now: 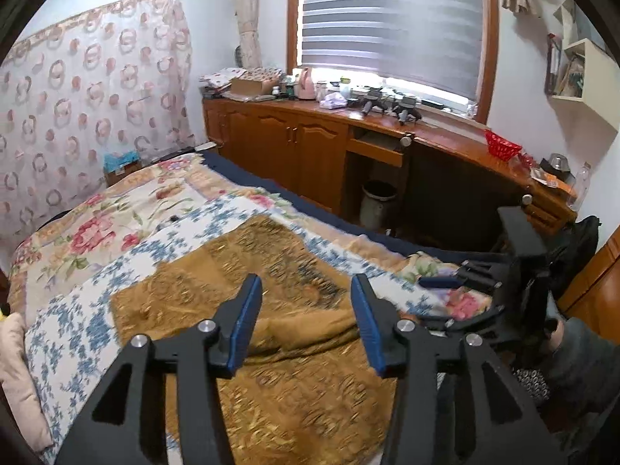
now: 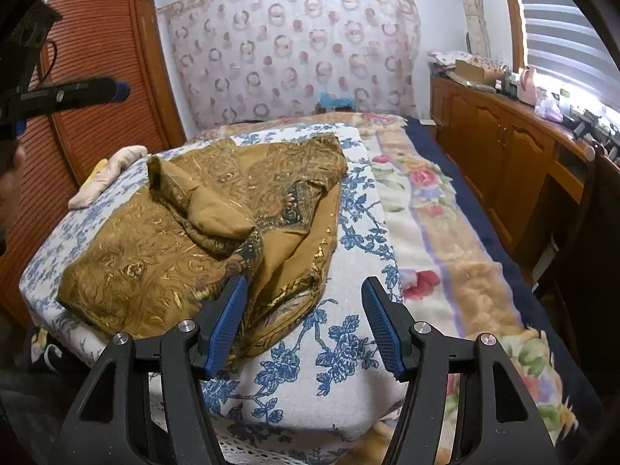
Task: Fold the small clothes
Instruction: 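Fold the gripped shirt over with the left gripper and release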
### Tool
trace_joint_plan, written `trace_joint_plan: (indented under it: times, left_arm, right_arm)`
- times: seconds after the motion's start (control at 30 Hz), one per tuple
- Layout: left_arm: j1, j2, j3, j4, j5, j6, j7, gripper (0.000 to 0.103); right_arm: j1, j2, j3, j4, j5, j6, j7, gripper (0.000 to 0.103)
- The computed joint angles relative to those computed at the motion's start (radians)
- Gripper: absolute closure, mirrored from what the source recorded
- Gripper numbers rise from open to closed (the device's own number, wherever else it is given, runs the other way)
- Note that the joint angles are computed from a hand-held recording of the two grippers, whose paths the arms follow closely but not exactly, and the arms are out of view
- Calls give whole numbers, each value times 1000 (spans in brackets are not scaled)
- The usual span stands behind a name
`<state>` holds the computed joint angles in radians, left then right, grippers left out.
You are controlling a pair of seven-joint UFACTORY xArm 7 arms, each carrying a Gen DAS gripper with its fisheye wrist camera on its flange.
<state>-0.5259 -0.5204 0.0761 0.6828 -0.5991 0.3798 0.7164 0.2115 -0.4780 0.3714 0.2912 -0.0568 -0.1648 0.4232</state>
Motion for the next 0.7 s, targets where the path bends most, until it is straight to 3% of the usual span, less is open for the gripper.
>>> trace_joint_plan:
  times: [0.13, 0.43, 0.7]
  left_arm:
    - [47, -17, 21, -55, 19, -11, 2, 44]
    - [166, 35, 66, -138, 94, -22, -20, 43]
    - [210, 138, 95, -123, 51, -71, 32, 43]
  right_arm:
    - [-25, -15, 25, 7, -2, 11, 7, 40]
    - [-54, 13, 56, 70, -29, 31, 3, 40]
    - [-87, 159, 114, 233, -79, 50, -24, 40]
